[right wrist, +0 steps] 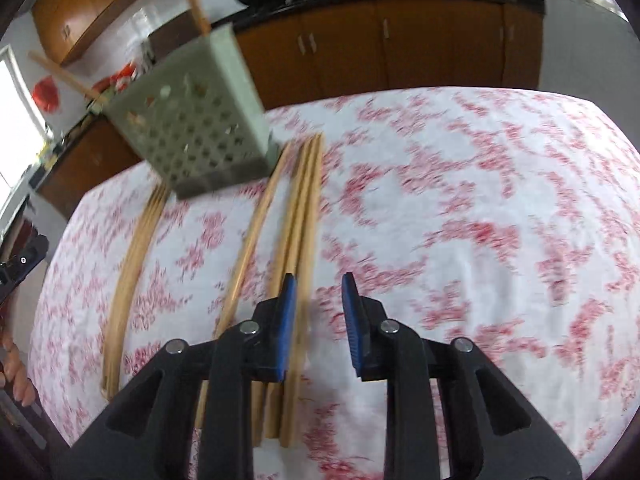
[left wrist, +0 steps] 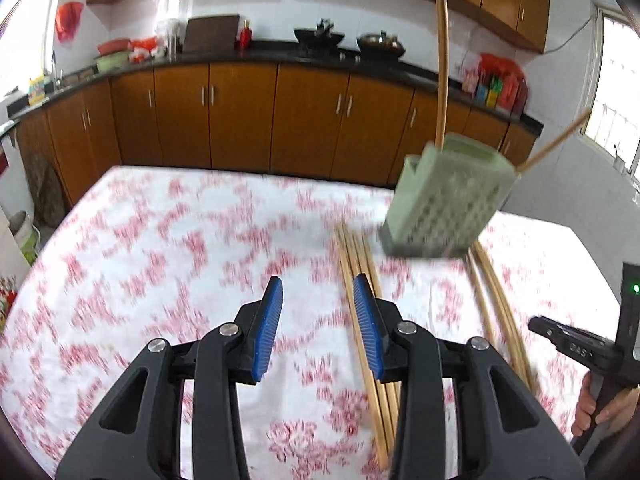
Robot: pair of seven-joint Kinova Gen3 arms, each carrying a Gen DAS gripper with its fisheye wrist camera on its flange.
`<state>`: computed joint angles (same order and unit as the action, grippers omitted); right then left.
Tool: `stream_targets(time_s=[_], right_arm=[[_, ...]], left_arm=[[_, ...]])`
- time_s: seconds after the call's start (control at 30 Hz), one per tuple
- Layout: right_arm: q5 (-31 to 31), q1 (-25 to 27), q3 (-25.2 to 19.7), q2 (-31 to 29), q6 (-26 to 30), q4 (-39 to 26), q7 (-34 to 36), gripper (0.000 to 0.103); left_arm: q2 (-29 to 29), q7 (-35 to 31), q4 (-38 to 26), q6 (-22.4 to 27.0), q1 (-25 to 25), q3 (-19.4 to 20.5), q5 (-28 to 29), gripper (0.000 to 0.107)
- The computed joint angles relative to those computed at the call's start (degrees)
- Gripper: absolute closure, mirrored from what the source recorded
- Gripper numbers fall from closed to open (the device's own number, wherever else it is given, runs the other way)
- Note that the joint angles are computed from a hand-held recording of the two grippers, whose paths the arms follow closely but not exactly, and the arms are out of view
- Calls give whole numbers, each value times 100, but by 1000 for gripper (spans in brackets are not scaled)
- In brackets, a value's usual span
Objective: Organize utensils
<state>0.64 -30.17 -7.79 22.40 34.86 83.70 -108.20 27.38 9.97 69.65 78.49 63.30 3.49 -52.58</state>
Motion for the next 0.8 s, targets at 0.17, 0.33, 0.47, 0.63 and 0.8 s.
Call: stream_targets(time_s=[0.17,0.33,0.47,0.63,0.8], right_arm=[[327,-286,147,204,179,-215,-205,84],[585,-424,215,226,160,-223,-291,84],[763,-494,249,212,126,-173,-303,84],[1141,-654,437,181,151,-118,-584,95],[1481,-732,763,171,274,-108,-1418,95]], left_arm=[[-16,129,219,-288,-94,69,200,70],[33,54,231,-443,-142,90,347,70],[66,-90,245,-627,-202,88,479,70],[123,-266,222,-871,-258,69,668,72],[206,-546,137,-1028,-329,59,898,80]])
